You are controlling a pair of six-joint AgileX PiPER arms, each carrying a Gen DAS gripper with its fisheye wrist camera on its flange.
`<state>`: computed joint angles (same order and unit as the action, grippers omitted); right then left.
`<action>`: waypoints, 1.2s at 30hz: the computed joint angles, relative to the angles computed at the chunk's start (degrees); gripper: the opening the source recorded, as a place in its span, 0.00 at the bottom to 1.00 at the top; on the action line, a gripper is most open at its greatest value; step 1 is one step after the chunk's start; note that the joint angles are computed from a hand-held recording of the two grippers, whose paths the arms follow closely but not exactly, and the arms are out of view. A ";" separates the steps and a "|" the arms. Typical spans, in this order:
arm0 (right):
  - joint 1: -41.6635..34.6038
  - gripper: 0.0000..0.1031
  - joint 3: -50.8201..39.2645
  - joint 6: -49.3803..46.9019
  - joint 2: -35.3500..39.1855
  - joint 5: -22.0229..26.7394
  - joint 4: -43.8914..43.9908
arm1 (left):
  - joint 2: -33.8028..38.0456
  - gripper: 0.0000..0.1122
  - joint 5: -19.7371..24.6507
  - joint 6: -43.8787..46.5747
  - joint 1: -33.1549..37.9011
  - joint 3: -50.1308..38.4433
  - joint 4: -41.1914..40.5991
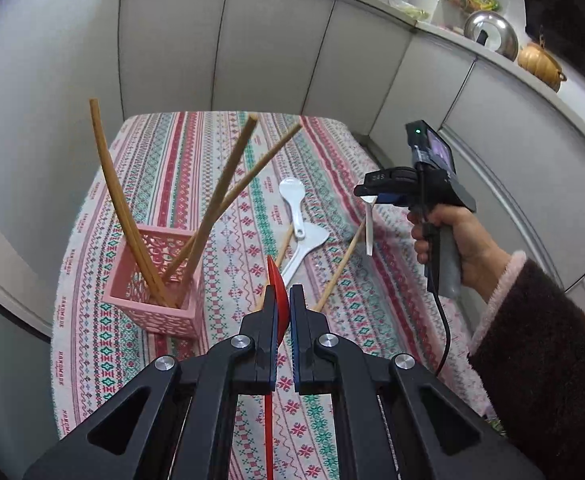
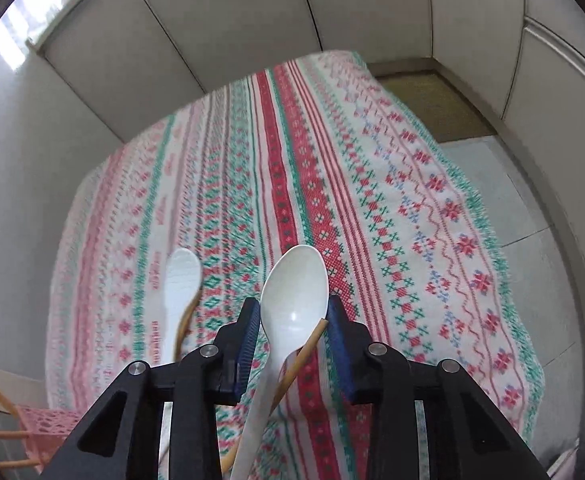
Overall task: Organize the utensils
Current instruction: 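Carry the red spoon in the left tool to the basket while the right tool carries the white spoon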
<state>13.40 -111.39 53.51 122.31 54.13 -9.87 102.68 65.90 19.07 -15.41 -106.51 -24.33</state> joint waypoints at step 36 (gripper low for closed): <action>25.16 0.33 -2.73 23.35 -11.42 -2.65 -33.23 | 12.19 0.04 -42.94 37.01 7.56 0.20 -43.25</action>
<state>38.56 -114.12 76.86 110.89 51.48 -43.10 114.87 22.96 56.08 -7.85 -106.31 -67.58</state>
